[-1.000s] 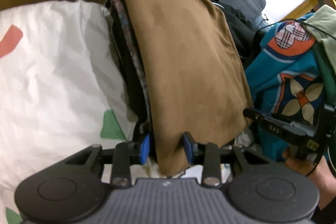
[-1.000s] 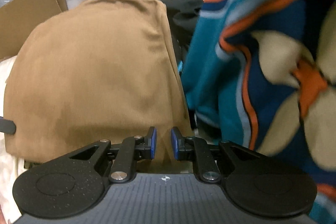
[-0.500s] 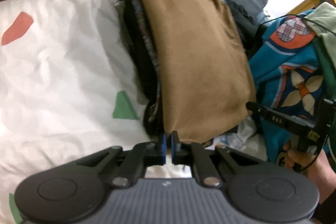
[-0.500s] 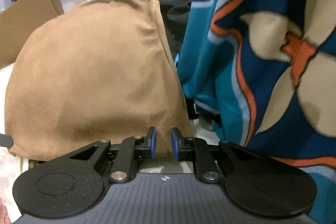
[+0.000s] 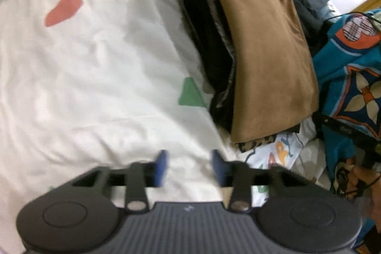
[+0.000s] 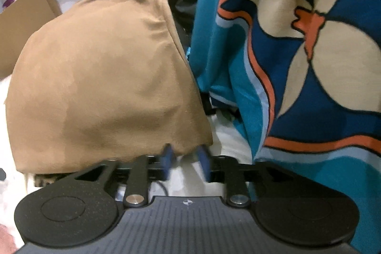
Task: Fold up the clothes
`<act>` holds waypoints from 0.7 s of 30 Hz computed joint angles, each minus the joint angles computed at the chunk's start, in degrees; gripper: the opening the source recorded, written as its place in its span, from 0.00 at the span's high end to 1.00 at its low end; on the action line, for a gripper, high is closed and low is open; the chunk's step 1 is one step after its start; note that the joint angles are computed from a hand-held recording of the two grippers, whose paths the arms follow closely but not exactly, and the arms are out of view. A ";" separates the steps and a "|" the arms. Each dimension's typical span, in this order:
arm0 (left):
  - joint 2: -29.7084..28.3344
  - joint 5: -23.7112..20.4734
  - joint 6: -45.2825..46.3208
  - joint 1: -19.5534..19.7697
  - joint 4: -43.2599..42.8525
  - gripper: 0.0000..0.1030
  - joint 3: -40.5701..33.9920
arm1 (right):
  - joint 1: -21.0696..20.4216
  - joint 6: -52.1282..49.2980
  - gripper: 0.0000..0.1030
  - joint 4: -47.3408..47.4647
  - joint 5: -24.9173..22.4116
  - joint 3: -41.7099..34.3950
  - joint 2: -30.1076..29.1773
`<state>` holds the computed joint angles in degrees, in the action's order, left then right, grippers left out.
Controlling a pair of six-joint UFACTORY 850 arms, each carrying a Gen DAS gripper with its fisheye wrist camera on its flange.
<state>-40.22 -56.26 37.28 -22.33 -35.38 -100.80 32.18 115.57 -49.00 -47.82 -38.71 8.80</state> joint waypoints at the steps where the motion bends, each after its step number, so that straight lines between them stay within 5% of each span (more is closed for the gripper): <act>1: -0.08 -0.21 0.49 0.03 0.56 0.27 -0.93 | -0.04 0.74 0.51 0.20 0.62 -0.26 0.80; 3: 0.18 -0.37 0.92 0.29 1.40 0.22 -2.52 | -0.24 0.44 0.36 1.00 0.89 -1.49 1.07; 11: -0.57 -6.77 -5.88 1.98 4.97 0.06 -11.10 | -1.42 -8.67 0.12 10.30 4.64 -6.33 -0.20; 21: 3.14 -10.65 -12.63 4.18 10.52 0.01 -15.47 | -2.42 -16.46 0.01 19.14 0.61 -12.23 0.52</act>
